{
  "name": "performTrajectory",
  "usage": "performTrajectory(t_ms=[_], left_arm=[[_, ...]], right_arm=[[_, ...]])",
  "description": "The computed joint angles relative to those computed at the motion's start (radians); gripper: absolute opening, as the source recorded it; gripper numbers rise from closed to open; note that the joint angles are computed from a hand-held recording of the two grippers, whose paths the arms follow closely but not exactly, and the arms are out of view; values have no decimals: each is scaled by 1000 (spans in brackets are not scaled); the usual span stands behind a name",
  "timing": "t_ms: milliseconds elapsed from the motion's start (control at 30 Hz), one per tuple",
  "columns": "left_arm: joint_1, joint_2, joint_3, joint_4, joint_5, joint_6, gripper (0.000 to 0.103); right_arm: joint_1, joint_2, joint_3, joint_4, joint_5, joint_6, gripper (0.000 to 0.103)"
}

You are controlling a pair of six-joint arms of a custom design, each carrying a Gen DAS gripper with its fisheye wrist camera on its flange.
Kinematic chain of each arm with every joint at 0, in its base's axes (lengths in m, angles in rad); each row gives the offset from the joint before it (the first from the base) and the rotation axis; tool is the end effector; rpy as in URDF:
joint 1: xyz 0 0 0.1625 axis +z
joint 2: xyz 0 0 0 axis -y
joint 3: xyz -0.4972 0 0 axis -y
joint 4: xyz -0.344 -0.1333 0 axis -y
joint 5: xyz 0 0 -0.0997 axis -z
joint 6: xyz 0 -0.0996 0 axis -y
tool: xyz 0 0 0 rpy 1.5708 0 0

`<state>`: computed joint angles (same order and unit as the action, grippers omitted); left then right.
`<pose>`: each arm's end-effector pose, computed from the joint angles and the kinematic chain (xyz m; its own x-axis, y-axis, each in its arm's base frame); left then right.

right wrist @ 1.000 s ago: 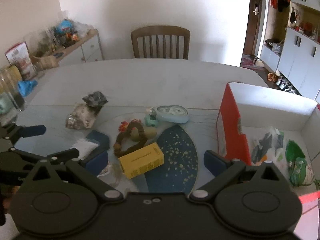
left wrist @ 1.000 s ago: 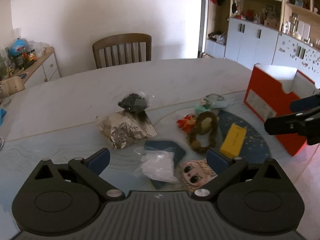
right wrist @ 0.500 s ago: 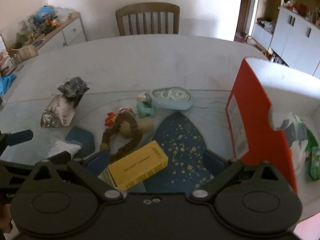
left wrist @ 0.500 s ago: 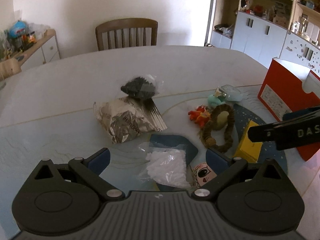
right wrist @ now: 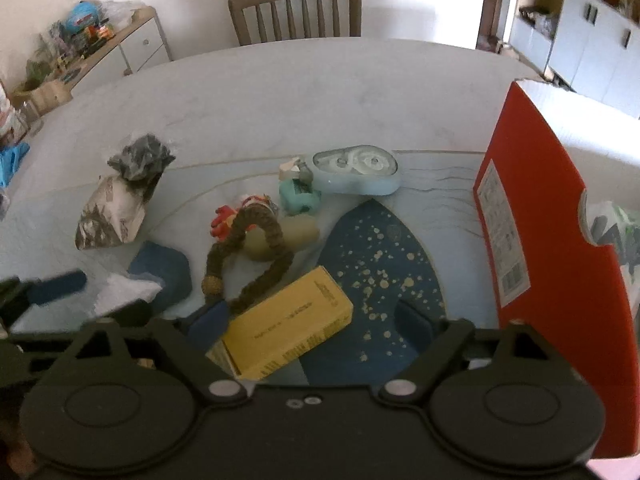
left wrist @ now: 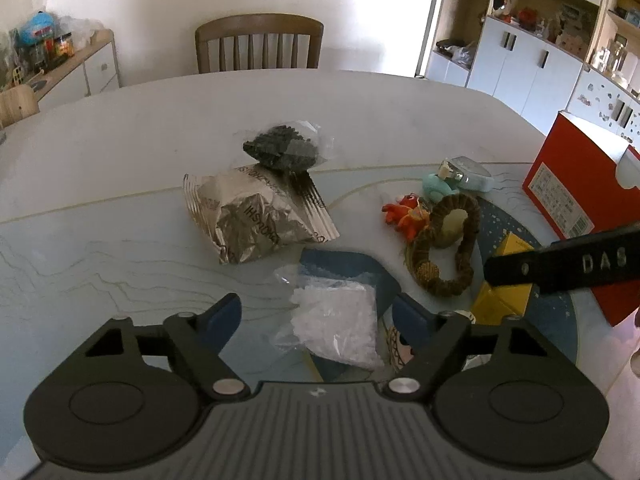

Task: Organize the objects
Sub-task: 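Move left tool to clear pellet bag while right tool approaches yellow box, then close left tool on pellet bag while right tool grasps yellow box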

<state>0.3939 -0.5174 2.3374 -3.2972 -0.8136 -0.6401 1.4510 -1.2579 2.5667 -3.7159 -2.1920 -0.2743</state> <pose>-0.3287 -0.3550 -0.0063 -0.7253 0.3298 -0.6043 0.6062 0.7220 -0.3335 0.0307 -0.3754 0.3230 -0.7492 0.3261 0.5765 -0.1276 0.7830 -0.6088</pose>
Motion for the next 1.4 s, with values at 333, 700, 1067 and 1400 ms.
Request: performTrajectory(t_ms=[333,700,1067,1400], left_arm=[[7,-4,-8,36,-7,-18,69],[4,-5,-10,42,-15,-10,47],[-25,-51,-5,140,-7,-82,35],[-97,-122,-12,236,-21,-191,35]], right_arm=[[-31,7,6,56,-6,23,86],[-27,25,35,-20,-6,-96,44],[-18,-47,60,4,55,-105,28],[14,-208,102,89,85,-67,28]])
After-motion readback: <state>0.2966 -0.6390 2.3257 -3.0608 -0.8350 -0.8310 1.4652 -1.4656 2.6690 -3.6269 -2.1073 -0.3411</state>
